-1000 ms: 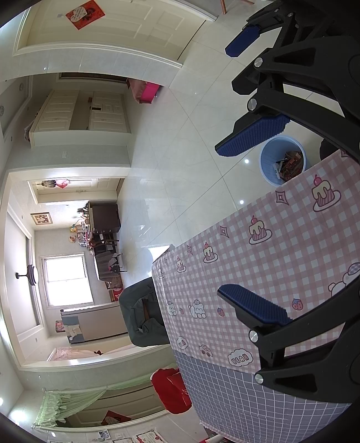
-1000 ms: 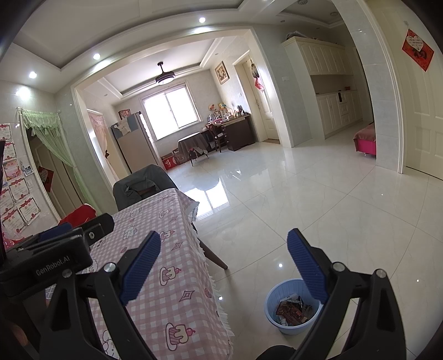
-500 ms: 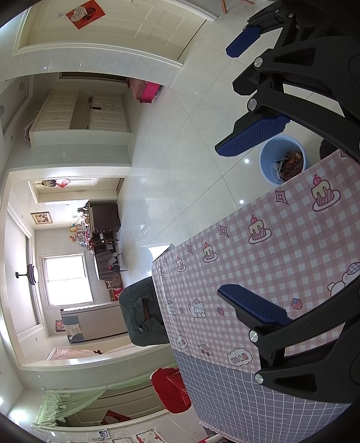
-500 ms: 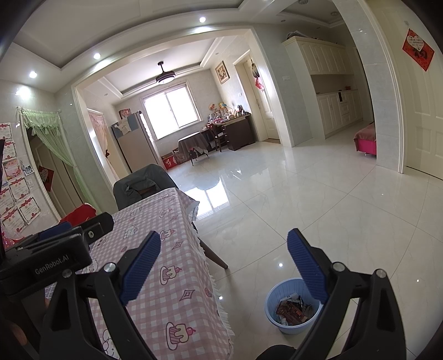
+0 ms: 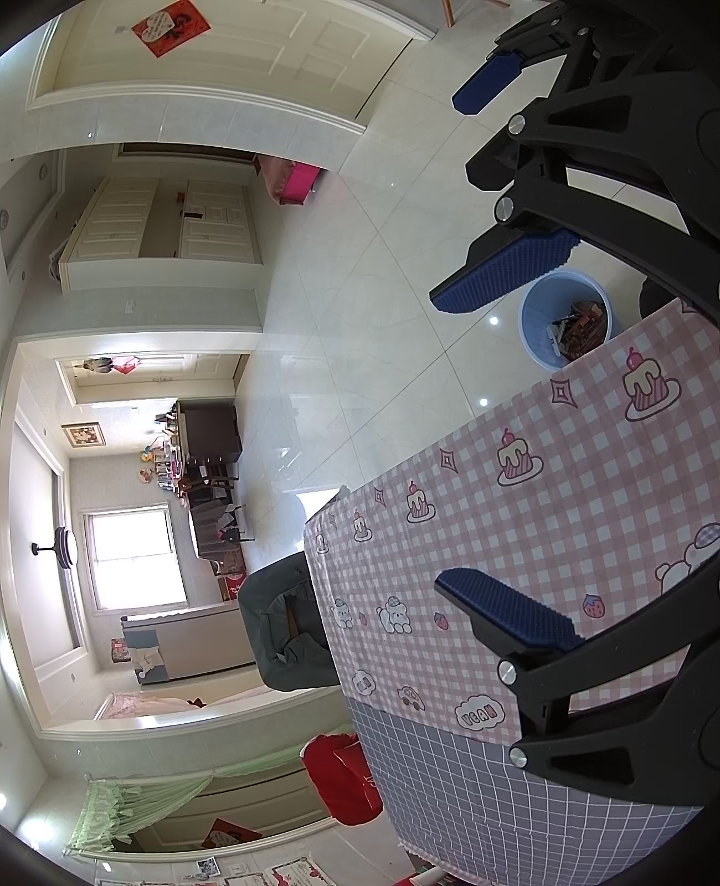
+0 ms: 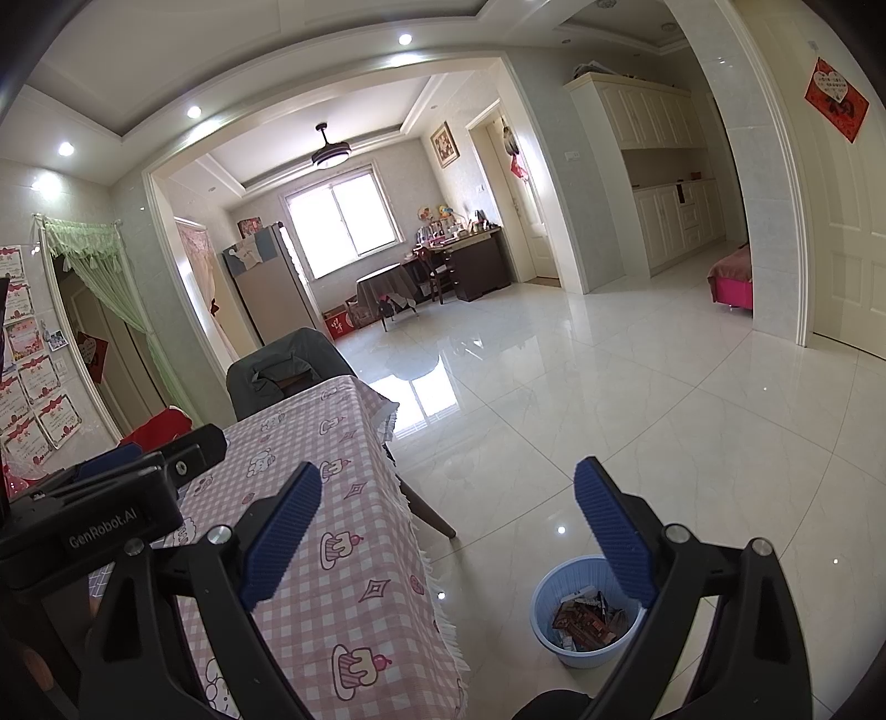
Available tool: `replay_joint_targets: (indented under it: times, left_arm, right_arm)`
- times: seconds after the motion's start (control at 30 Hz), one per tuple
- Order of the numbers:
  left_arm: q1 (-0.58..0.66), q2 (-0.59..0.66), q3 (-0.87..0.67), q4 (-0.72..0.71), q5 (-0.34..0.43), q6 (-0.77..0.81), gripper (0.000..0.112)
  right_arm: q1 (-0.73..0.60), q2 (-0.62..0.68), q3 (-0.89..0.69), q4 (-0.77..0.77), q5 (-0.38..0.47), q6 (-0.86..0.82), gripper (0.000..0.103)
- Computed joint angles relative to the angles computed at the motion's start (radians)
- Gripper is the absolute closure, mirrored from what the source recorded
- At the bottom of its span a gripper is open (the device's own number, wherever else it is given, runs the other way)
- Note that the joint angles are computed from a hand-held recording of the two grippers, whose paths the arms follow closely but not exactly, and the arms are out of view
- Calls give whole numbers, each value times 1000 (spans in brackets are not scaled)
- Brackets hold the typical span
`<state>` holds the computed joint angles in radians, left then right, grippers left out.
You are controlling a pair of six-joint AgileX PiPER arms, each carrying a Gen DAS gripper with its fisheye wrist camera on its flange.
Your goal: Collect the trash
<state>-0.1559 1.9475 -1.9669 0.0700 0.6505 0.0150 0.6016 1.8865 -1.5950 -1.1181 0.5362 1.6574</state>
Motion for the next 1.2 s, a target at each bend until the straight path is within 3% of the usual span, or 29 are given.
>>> replay_joint_targets:
  times: [1.2]
  left_arm:
    - [25,5,1,-21,-9,30,20]
  right_arm:
    - [-1,0,-4,8,0,-8,12]
